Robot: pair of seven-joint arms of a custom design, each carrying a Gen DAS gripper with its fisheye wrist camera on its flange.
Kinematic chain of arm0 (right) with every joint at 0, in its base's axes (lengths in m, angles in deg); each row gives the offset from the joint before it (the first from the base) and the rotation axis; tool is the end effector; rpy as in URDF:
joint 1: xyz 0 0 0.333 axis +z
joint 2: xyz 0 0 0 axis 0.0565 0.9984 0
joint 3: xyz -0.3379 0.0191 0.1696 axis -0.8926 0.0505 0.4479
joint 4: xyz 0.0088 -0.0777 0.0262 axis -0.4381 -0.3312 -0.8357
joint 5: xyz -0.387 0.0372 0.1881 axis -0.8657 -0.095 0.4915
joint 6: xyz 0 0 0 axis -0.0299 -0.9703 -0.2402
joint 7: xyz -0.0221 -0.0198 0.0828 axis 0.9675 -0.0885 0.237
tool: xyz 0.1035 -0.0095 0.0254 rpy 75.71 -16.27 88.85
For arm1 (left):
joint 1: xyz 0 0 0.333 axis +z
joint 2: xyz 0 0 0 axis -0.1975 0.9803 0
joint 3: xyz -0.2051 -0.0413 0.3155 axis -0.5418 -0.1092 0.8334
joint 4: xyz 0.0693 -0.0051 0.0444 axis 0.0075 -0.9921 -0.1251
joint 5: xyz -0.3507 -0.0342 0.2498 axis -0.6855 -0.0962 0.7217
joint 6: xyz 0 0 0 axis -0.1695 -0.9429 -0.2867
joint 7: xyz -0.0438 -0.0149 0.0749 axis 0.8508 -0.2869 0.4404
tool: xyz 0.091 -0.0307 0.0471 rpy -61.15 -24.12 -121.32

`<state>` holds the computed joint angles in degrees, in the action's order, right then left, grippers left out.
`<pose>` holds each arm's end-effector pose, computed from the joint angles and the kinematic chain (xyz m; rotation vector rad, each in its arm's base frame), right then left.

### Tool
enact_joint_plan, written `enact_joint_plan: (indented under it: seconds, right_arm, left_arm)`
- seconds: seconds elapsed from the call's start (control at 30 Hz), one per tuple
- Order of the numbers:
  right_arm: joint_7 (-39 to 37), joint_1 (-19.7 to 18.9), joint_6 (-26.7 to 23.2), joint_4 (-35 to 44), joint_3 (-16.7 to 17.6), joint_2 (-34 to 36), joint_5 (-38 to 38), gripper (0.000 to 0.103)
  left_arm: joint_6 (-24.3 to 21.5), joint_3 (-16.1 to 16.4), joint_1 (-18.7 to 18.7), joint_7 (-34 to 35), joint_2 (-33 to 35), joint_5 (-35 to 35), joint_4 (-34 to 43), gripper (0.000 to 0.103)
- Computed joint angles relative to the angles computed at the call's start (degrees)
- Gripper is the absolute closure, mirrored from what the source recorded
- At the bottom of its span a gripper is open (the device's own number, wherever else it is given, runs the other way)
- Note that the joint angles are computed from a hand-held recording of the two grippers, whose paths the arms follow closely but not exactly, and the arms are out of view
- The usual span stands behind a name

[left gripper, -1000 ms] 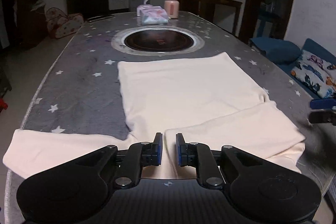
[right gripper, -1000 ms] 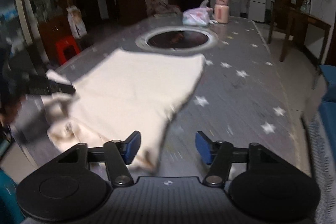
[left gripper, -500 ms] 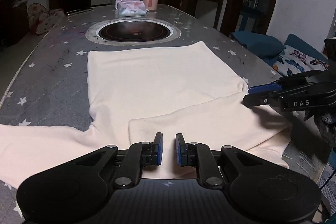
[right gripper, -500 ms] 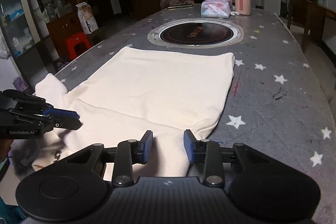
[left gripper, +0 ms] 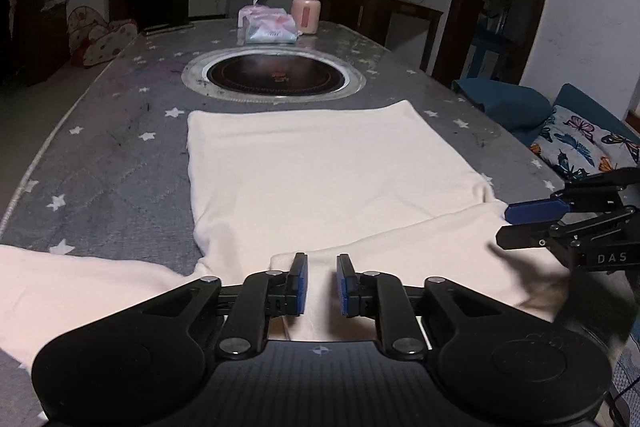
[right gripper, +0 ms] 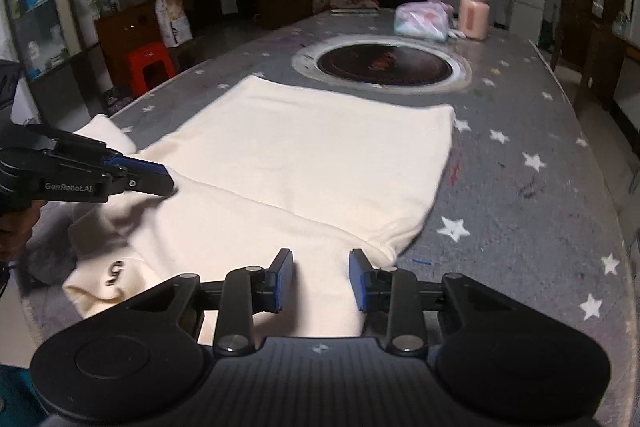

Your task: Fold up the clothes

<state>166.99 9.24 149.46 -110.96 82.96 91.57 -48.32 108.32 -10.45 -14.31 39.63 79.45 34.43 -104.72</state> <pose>0.6539 0.1990 0.3065 -1.9126 1.4419 -0.5425 0.7372 -0.3152 0.2925 -1.3497 2.2233 -1.1121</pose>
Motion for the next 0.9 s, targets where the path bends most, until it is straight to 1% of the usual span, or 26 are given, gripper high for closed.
enact_joint_plan:
  seconds: [0.1, 0.13, 0.2, 0.3, 0.37, 0.4, 0.5, 0.57, 0.6, 0.63, 0.67, 0.7, 0.77, 0.8, 0.87, 0.9]
  right_arm:
    - [0.05, -4.27, 0.29, -1.17, 5.25, -0.47, -3.35, 0.072]
    - [0.0, -4.98, 0.23, -1.35, 6.32, -0.38, -4.36, 0.072]
    - [-0.2, -5.58, -0.26, -1.28, 7.75, 0.2, -5.93, 0.072]
    - [-0.98, -5.09, -1.67, -0.46, 8.27, 1.32, -6.7, 0.072]
    - [-1.78, -2.99, -1.45, -0.23, 6.65, 1.11, -6.02, 0.072]
    - [-2.07, -2.7, -1.28, -0.18, 6.52, 0.87, -5.86, 0.072]
    - [-2.46, -3.37, -0.92, 0.59, 7.69, 1.04, -6.17, 0.072]
    - [-2.57, -4.28, -1.21, 1.72, 9.04, 1.91, -6.67, 0.072]
    - [-2.59, -5.21, -1.53, 2.35, 10.23, 2.59, -7.05, 0.072]
    - [-2.68, -5.96, -1.96, 3.05, 11.28, 3.32, -7.35, 0.072]
    - [-2.92, -6.38, -2.71, 3.84, 12.01, 4.07, -7.53, 0.072]
    - [-3.41, -6.59, -3.94, 4.69, 12.48, 4.74, -7.61, 0.072]
    - [-4.95, -5.84, -5.97, 5.92, 12.16, 5.46, -6.86, 0.07]
    - [-5.74, -5.06, -6.24, 6.19, 11.59, 5.54, -6.26, 0.068]
    - [-6.97, -5.01, -6.14, 6.26, 11.97, 5.39, -4.88, 0.067]
    - [-7.48, -5.11, -6.0, 6.27, 12.26, 5.31, -4.25, 0.067]
  left_arm:
    - [1.94, -1.56, 1.77, 0.6, -1.51, 1.31, -3.43, 0.082]
    - [2.28, -2.15, 2.38, 0.86, -1.85, 1.94, -4.4, 0.082]
    - [2.48, -1.53, 1.96, 1.1, -2.46, 2.85, -5.53, 0.082]
    - [3.48, 2.46, -1.18, 0.39, -3.39, 3.05, -6.71, 0.082]
    - [4.39, 2.87, -1.31, -0.4, -4.02, 3.12, -7.54, 0.08]
    - [5.21, 3.14, -1.32, -0.96, -4.37, 3.08, -8.05, 0.08]
    - [7.4, 5.93, -2.88, -3.41, -5.61, 2.31, -9.32, 0.078]
    - [8.86, 8.44, -4.29, -5.73, -6.58, 1.02, -10.4, 0.078]
    - [9.7, 10.98, -6.03, -7.06, -7.25, -0.39, -11.02, 0.077]
    - [10.23, 14.06, -8.33, -8.18, -7.89, -2.08, -11.53, 0.074]
    - [10.63, 17.19, -10.71, -9.14, -8.43, -3.96, -12.02, 0.072]
    - [10.79, 20.81, -13.5, -9.99, -8.89, -6.31, -12.48, 0.072]
    - [10.66, 27.58, -18.61, -11.37, -9.35, -11.15, -13.11, 0.071]
    - [10.86, 31.8, -21.9, -11.91, -9.3, -14.12, -13.46, 0.07]
    - [10.89, 39.84, -28.29, -12.59, -8.53, -20.26, -13.78, 0.061]
    - [10.42, 43.7, -31.32, -12.98, -7.76, -23.42, -13.57, 0.06]
